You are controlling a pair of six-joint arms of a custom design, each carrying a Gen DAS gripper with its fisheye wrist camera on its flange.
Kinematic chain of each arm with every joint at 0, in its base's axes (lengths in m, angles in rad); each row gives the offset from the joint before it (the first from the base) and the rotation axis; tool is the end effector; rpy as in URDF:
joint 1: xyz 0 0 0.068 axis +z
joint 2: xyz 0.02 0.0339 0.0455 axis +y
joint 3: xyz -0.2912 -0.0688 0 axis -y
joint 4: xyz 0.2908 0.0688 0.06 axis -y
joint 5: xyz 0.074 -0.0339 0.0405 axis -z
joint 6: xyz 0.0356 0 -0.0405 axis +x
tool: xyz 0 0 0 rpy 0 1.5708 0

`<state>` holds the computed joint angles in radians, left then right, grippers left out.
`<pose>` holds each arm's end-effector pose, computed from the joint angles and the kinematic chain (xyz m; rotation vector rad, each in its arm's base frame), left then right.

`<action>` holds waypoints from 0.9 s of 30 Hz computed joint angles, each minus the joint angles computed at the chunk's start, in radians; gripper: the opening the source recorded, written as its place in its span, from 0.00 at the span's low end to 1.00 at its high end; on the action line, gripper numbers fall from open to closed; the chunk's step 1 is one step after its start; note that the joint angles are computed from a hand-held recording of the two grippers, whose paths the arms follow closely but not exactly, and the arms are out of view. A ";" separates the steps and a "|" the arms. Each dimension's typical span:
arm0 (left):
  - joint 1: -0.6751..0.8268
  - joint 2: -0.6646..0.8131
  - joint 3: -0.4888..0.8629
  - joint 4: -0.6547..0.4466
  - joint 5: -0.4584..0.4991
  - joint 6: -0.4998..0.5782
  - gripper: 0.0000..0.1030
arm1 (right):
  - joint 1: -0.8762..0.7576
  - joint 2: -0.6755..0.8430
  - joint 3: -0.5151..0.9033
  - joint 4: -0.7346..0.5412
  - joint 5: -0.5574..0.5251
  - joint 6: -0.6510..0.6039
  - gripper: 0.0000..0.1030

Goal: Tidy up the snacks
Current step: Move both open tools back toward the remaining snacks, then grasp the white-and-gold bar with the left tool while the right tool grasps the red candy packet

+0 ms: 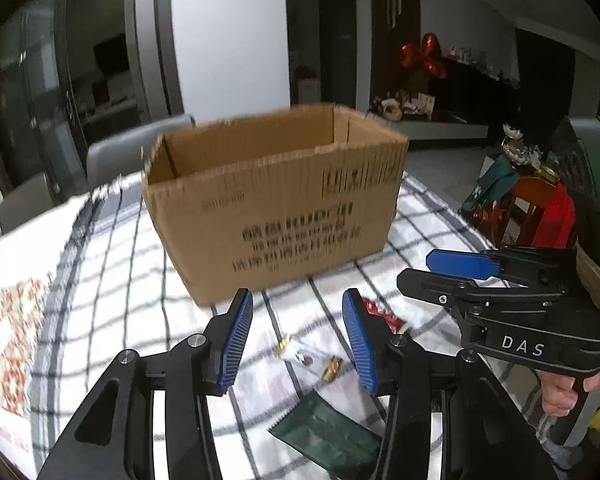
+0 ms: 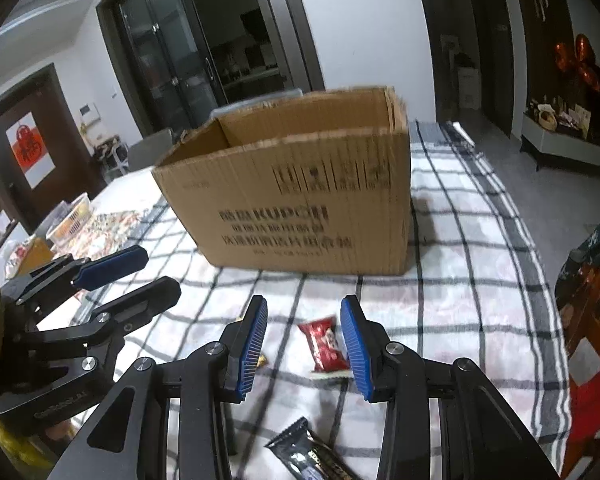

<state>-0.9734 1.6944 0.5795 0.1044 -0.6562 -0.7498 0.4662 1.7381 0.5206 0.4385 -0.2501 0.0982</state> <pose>0.1823 -0.2293 0.0812 0.0327 2.3064 0.0077 0.2664 0.1439 0.0723 -0.5603 2.3247 0.5663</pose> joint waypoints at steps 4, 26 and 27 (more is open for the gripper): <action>0.022 0.064 0.010 0.014 0.069 -0.061 0.38 | 0.003 0.062 0.023 -0.002 -0.004 0.000 0.38; 0.125 0.300 0.120 0.012 0.274 -0.319 0.27 | -0.006 0.262 0.132 0.002 -0.032 -0.017 0.38; 0.127 0.304 0.127 0.007 0.276 -0.328 0.27 | -0.006 0.267 0.136 0.002 -0.034 -0.018 0.38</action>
<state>-0.8463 1.9989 0.7065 0.1114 -0.3806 -1.0774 0.4602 2.0055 0.6561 0.4401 -0.2844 0.0801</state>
